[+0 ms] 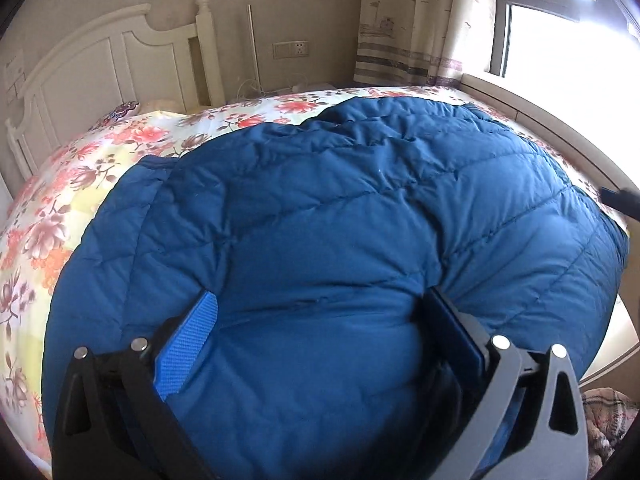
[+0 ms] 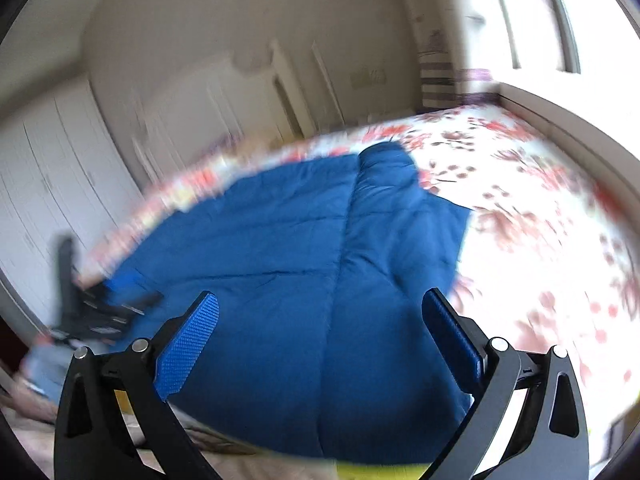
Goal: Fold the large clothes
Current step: 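Lift the folded edge and fold it over again with both grippers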
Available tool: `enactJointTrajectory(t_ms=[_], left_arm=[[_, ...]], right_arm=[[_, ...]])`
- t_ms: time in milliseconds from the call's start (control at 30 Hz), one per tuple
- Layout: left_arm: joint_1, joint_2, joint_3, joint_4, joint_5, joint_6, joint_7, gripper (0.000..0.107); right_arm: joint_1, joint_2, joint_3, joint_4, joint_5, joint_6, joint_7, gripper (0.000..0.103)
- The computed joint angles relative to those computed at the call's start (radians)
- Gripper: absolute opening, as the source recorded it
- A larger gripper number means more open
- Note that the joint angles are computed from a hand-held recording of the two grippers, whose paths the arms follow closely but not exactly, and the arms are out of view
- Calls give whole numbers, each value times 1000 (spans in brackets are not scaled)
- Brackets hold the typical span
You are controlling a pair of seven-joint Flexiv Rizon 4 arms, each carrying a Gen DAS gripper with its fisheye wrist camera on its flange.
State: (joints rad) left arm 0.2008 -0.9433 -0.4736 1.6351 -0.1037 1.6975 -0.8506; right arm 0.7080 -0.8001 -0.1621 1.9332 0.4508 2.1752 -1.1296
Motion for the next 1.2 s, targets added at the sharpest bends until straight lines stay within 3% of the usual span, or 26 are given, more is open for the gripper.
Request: enactJointTrajectory(t_ms=[133,233,300,467,600,667,733,800,867,900,933,967,1000,1100,1167,1200], left_arm=[[-19,4,22,-2,-4,3,-10,101],[-26,5,28,-4,-5,3,-14,101],[-30,6,34,-5,-4,3,-16,101],[-27,5,31,-7,-3,1,-15,101],[-21,1,22,-5,0,3,-12,101],[-23,0,23,-6,0,4,-13,101],[-22,-1,23,-9,0,-1,-11,101],[-18,-1,18,-5,2,1,-9,101],[-17,1,18,-2,2,0,-8,101],[-18,1,19,-2,2,-2,-8,101],[-19,2,21,-3,1,-4,-8,101],[-26,6,29,-5,-4,-13,-10,101],[-37,18,44,-8,-15,-37,-15,101],[-63,67,75,-19,-75,-158,-29,100],[-64,82,60,-39,-125,-201,-23,100],[-99,84,101,-72,-113,-204,-60,100]], right_arm=[[-183,-2,239,160,-97,260,137,85],[-226,-43,307,225,-163,394,212,82],[-224,-57,309,234,-196,415,236,82],[-254,-81,299,177,-303,327,299,82],[-250,-97,271,93,-321,257,333,86],[-206,-75,231,30,-244,134,355,99],[-99,-53,113,-36,-151,-49,338,99],[5,-78,-3,-97,-48,-128,365,99],[6,-111,-16,-140,-28,-111,446,97],[-9,-129,1,-164,2,-76,462,86],[-41,-137,32,-169,-17,-50,476,81],[-87,-154,79,-171,-53,10,486,60],[-108,-176,104,-169,-69,86,485,49],[-108,-200,119,-148,-68,222,427,36],[-86,-201,114,-142,-33,260,367,35],[-86,-201,120,-136,-26,278,345,35]])
